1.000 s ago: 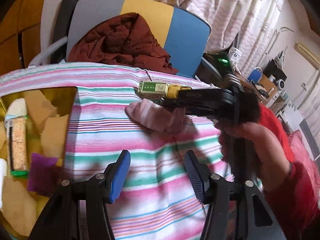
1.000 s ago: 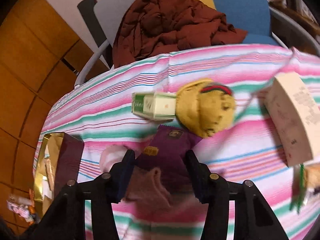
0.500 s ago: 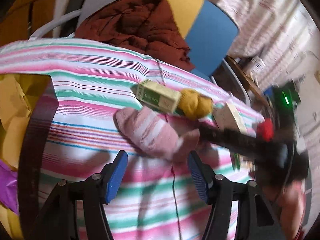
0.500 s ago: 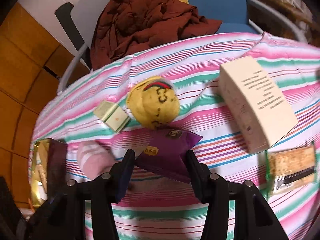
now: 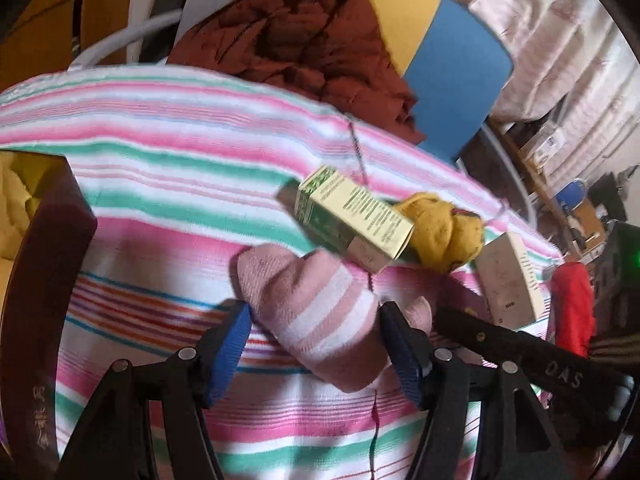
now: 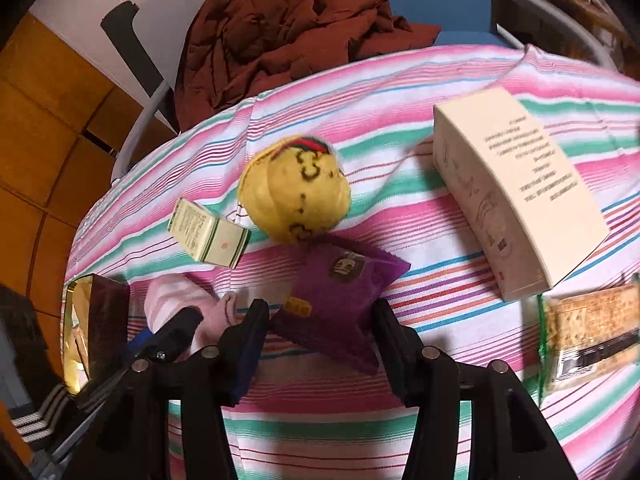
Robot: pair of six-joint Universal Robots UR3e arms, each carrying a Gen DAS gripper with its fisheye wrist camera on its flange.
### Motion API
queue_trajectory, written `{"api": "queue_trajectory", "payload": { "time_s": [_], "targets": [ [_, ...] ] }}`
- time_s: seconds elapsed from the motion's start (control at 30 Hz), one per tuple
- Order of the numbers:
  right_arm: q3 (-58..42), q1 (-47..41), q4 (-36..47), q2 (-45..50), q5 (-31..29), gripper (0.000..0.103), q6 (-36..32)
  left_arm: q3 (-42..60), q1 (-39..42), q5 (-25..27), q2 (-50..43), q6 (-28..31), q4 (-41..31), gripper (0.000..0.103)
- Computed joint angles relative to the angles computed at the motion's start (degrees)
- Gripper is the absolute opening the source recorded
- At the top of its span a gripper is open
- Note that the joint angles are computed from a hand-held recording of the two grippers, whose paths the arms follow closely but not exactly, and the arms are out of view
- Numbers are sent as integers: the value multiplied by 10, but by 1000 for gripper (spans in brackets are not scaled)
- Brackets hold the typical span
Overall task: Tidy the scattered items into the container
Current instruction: 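Grasp the purple pouch with the right tool while the left tool grasps the pink sock, then carry the pink sock and purple pouch over the gold tin with both tools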
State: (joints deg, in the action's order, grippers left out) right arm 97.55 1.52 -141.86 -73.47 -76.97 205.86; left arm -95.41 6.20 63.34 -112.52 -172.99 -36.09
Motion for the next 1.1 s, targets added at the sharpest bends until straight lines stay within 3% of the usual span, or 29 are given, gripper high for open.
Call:
{"api": "queue_trajectory", "payload": {
  "time_s": [0.1, 0.37, 0.63, 0.83, 1.1],
  "targets": [
    [-2, 3, -4, 2, -5, 54, 1, -20, 14, -31, 6, 25, 5, 50],
    [-7, 11, -12, 12, -20, 54, -8, -95, 42, -54, 53, 70, 29, 37],
    [-14, 22, -14, 20, -38, 54, -15, -134, 74, -90, 88, 114, 6, 32],
    [9, 10, -42, 11, -18, 53, -1, -171, 105, -109, 129, 146, -14, 32],
    [8, 11, -51, 11, 11, 51, -6, -250, 168, -147, 235, 238, -55, 32]
  ]
}}
